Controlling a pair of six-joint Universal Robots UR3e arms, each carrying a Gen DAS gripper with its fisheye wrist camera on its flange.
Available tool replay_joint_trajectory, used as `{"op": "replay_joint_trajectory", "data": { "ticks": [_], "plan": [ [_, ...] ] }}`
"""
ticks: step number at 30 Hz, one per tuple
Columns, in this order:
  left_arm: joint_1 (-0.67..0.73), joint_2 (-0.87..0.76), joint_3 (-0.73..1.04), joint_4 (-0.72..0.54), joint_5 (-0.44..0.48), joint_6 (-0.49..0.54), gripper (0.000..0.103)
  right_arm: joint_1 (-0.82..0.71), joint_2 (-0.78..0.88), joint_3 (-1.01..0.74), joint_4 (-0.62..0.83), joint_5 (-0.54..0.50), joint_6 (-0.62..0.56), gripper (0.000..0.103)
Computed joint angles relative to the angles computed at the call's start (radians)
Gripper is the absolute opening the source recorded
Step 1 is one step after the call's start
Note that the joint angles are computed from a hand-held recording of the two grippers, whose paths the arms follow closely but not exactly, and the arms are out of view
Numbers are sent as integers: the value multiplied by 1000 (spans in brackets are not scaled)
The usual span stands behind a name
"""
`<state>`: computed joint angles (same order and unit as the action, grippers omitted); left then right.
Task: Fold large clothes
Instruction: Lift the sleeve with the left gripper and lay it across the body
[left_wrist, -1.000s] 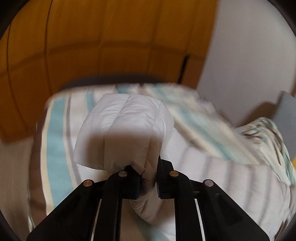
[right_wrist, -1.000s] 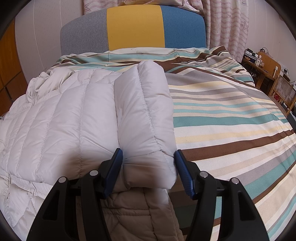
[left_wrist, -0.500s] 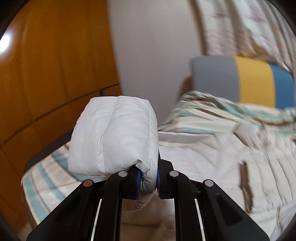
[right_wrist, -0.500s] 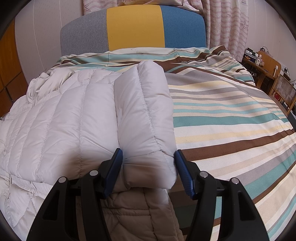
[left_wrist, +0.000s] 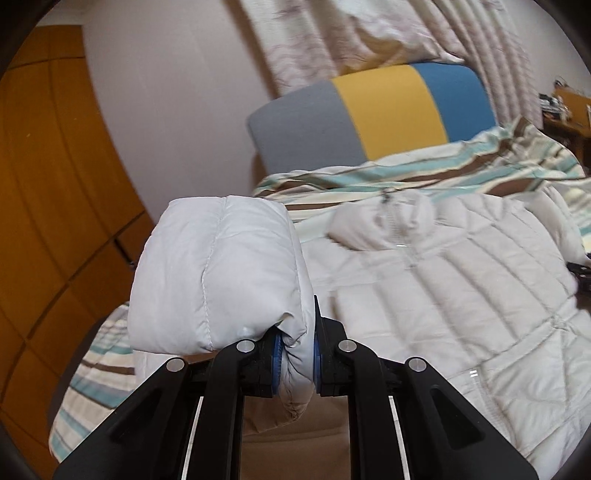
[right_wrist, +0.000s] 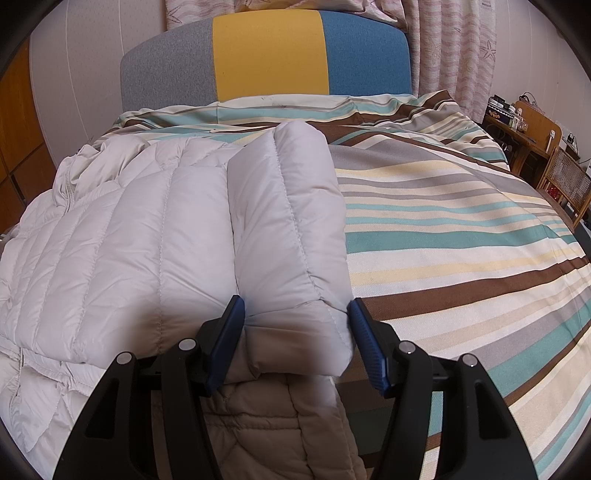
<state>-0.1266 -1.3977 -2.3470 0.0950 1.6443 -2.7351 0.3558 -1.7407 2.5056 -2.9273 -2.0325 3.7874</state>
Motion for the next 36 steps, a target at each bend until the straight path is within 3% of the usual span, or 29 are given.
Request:
{"op": "replay_joint_trajectory", "data": {
  "ticks": [11,18,25,28,32,36],
  "plan": [
    [-282,-208,93,34,163,-31,13,-8,-3,8,-12,12,-1,59],
    [-356,-281,111,38,187,-56,13,-8,-3,8,-12,12,0,59],
    [-378,-307,105,61,147,-33,13,-10,-8,11,-10,13,-2,59],
    [-389,-321,98,80,140,-11,27,-11,-9,12,-10,12,-2,60],
    [-397,-317,61,142,129,8,71,-11,-12,14,-10,13,-3,60],
    [-337,-192,3,94,8,11,77,-14,-14,16,-12,17,-4,60]
  ]
}}
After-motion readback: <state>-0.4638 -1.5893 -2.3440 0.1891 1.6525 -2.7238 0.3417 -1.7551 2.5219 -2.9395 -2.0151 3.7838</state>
